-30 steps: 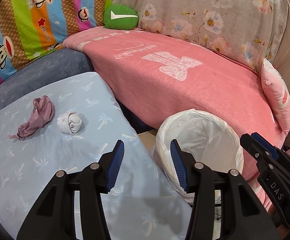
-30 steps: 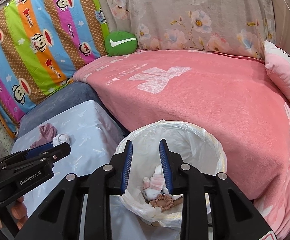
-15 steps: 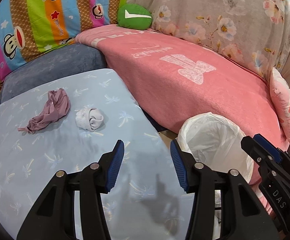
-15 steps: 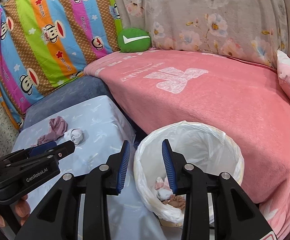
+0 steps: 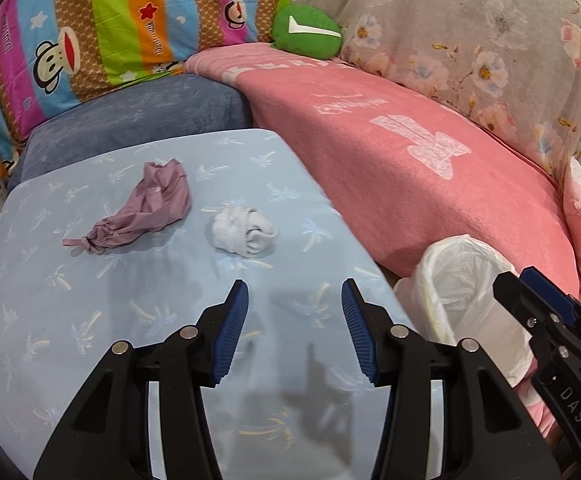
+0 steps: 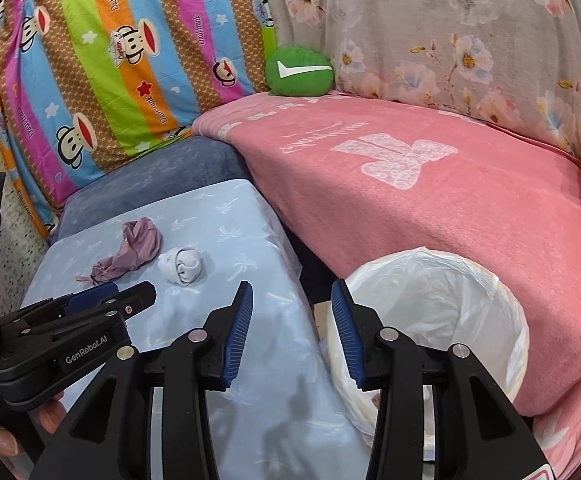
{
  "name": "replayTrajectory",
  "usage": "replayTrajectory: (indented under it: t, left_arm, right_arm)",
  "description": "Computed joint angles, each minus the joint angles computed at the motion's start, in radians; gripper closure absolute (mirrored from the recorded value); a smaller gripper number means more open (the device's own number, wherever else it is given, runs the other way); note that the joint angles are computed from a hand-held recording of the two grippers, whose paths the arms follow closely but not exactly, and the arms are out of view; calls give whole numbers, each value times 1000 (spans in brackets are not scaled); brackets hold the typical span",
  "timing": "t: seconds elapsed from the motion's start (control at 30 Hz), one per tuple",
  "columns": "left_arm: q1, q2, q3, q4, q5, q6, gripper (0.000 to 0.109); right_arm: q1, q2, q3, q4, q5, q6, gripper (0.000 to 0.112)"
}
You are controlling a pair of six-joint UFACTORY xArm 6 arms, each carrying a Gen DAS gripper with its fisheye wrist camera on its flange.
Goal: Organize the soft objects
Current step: 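Move both open tools back to the mauve cloth bag and white sock, then grasp the mauve POLO bag with the left tool while the right tool grasps the white sock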
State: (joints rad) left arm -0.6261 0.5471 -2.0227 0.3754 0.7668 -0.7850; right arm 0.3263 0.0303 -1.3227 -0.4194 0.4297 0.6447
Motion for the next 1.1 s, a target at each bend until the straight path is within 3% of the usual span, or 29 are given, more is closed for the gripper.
replayTrajectory:
  t: [0.33,0.67,0.97,1.1]
  left_arm:
    - [87,-104,186,85,-36,-45,46]
    - [160,-85,193,111,-43,8,34]
    - [211,21,80,53,-43,95,31]
    - [218,82,4,28,-21,137,30]
  right_arm:
    - [68,145,-168,46,56,-31,63]
    - [131,371,-434,108,132,-115,61]
    - [161,646,-807,171,251,-190,51]
    - [166,837,-1100,190,371,-226,49]
